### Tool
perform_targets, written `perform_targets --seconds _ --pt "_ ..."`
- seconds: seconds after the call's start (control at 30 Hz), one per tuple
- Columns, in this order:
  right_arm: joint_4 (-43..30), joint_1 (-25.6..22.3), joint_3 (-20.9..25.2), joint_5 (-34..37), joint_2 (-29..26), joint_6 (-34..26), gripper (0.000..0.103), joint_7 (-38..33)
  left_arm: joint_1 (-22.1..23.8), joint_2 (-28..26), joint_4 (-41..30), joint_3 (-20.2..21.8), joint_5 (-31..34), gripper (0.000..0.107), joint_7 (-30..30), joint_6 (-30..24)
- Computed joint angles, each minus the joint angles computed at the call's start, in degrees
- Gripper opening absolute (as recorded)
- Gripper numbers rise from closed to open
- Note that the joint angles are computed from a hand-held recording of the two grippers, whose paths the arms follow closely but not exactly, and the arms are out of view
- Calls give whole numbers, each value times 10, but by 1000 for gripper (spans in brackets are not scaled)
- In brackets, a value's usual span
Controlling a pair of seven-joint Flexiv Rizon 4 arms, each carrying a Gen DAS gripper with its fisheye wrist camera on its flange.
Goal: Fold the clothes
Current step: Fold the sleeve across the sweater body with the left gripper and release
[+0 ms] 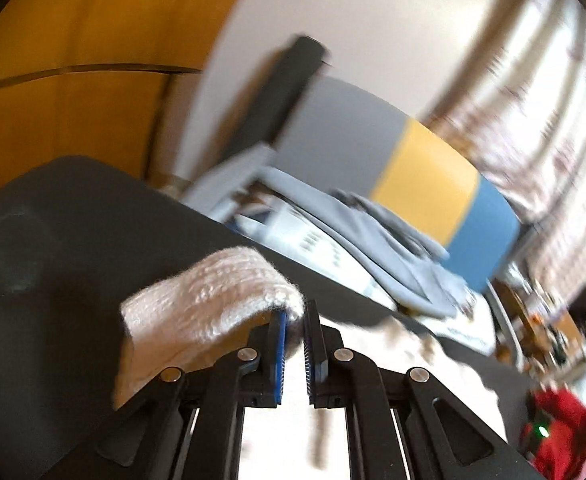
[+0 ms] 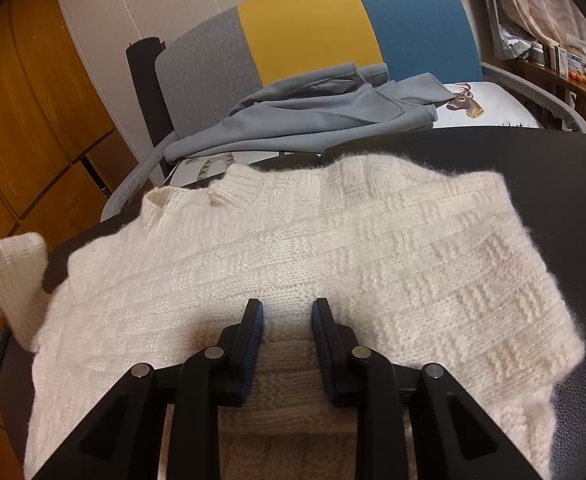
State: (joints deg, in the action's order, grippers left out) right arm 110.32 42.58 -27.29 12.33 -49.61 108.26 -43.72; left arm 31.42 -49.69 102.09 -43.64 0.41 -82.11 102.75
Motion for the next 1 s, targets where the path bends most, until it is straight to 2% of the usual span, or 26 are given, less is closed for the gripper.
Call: perform_targets --seconds 0.13,0.37,0.4,0.53,0.63,0.7,0.77,0.83,0.87,0.93,1.0 --pt "-1 -10 12 2 1 10 25 -2 -18 -6 11 -29 8 8 18 -23" --pt "-4 -26 32 10 3 24 25 -9 -85 4 32 -24 -6 8 56 -42" --pt "-4 -28 35 12 3 26 25 -10 -100 5 31 -15 -9 8 61 -47" --pt "-6 -32 42 17 3 29 25 -14 -187 16 14 67 -45 11 70 -76" --pt "-7 -34 44 20 3 30 25 -18 -185 6 26 57 -66 32 81 -83" --pt "-7 -33 44 22 3 30 25 -19 -142 -8 54 9 -59 57 100 -67" --pt "-7 -33 44 23 4 29 25 -20 -109 -18 80 -23 -42 72 111 -50" --pt "-8 -35 47 24 4 30 25 -20 -75 -22 112 -44 -13 75 118 -22" --pt "-8 -36 49 24 4 31 25 -21 -67 -17 126 -40 0 75 113 -1" --pt "-9 -39 52 22 7 27 26 -21 -83 6 148 8 12 75 84 66" --pt "-7 -16 26 20 17 -12 26 -18 -114 27 157 73 -3 75 50 113"
